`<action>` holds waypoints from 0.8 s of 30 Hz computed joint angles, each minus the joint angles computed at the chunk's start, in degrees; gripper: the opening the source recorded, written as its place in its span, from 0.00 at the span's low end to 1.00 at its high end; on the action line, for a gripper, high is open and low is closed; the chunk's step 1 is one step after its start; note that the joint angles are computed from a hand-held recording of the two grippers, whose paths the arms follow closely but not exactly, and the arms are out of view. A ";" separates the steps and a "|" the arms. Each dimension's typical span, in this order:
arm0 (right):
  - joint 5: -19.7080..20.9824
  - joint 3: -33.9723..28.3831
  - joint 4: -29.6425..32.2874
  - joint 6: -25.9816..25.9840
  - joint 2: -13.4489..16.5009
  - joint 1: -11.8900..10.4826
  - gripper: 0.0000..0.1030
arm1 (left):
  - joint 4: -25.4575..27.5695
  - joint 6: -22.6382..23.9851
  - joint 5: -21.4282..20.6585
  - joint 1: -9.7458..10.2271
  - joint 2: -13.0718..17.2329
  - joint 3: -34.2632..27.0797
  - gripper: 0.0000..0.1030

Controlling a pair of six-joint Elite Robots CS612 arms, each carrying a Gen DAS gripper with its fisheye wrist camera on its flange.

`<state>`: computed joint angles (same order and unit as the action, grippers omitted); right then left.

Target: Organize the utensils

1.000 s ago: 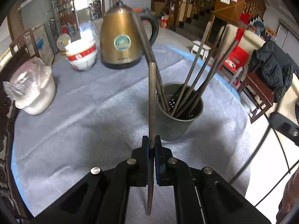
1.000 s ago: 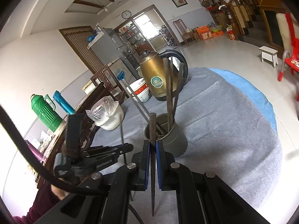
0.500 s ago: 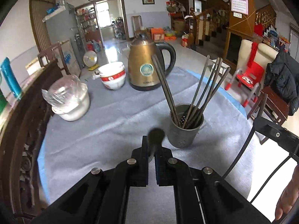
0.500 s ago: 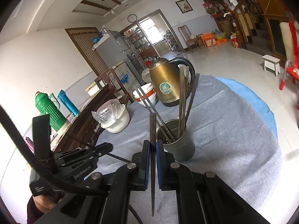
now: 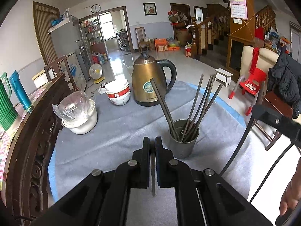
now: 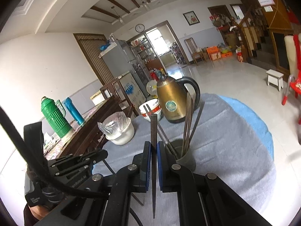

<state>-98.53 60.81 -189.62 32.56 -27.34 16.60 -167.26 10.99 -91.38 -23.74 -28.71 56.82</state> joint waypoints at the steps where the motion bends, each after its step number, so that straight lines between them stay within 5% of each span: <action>1: -0.14 0.05 -0.45 -0.26 -0.15 -0.02 0.07 | -0.21 0.03 -0.01 -0.02 -0.09 0.13 0.05; 19: -0.75 0.59 -2.10 -0.43 -0.48 -0.26 0.07 | 0.50 -0.05 -1.48 0.16 -0.09 -0.32 0.05; 24: -1.10 1.11 -2.16 0.59 -0.62 -0.47 0.07 | 7.16 -0.32 -7.38 1.22 1.64 -4.07 0.07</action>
<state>-99.64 61.91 -191.79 33.15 -27.96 16.13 -160.10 10.67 -98.76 -22.52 -27.07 52.75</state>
